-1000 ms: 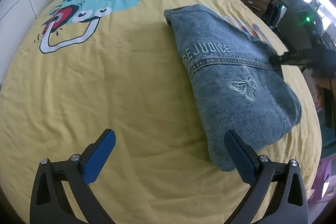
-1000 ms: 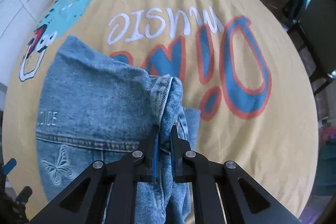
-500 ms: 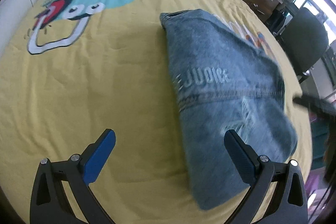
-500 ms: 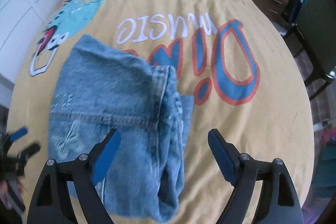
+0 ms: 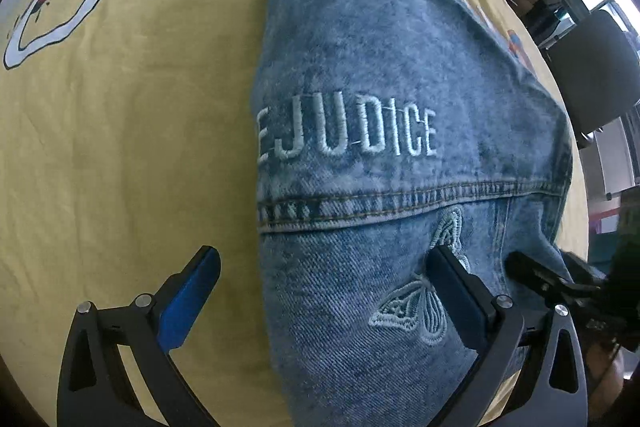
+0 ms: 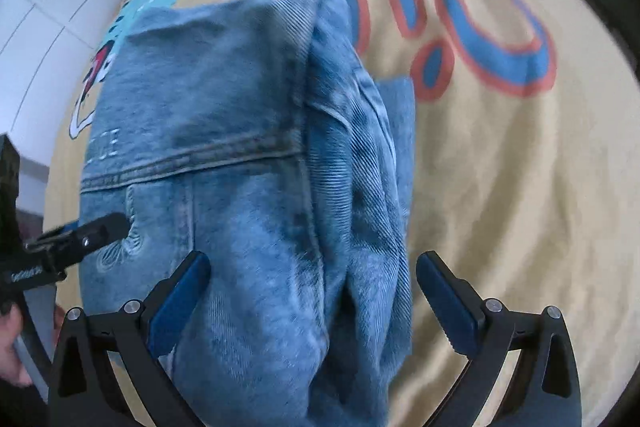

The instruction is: Fold large clothes

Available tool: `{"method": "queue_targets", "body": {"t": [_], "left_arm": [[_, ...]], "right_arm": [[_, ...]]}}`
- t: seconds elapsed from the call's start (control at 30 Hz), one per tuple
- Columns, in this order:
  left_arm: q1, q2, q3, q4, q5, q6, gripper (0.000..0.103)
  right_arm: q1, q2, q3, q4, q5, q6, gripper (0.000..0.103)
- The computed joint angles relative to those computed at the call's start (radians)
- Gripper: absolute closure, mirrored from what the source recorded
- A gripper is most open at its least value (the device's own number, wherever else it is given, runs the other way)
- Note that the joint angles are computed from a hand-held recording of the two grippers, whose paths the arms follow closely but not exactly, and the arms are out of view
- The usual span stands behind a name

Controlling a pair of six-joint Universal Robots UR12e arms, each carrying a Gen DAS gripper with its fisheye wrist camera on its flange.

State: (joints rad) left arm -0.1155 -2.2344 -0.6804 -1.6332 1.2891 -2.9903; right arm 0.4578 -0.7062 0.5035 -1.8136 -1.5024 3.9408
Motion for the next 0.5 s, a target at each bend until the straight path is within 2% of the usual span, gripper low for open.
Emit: {"method": "queue_targets", "body": {"t": [0.07,0.17,0.3,0.4,0.43,0.5], "left_arm": [[0.003,0.008,-0.022,0.027,-0.004,0.014,0.000],[0.004,0.029,-0.064,0.066,-0.006,0.036,0.000],[0.000,0.046,-0.091,0.084,-0.015,0.057,0.000],[0.007,0.026,-0.062,-0.041,-0.110,0.093,0.004],[0.003,0.033,-0.078,-0.043,-0.108,0.109,0.004],[-0.004,0.061,-0.127,0.032,-0.079,0.120,0.005]], "right_arm": [[-0.004,-0.016,0.061,-0.079,0.028,0.023,0.000],[0.000,-0.023,0.090,-0.134,0.007,0.014,0.000],[0.000,-0.012,0.069,-0.116,0.016,0.028,0.000],[-0.003,0.010,0.025,-0.068,0.036,0.036,0.000],[-0.005,0.019,0.005,-0.049,0.042,0.034,0.000],[-0.004,0.062,-0.087,0.039,0.039,0.014,0.000]]}}
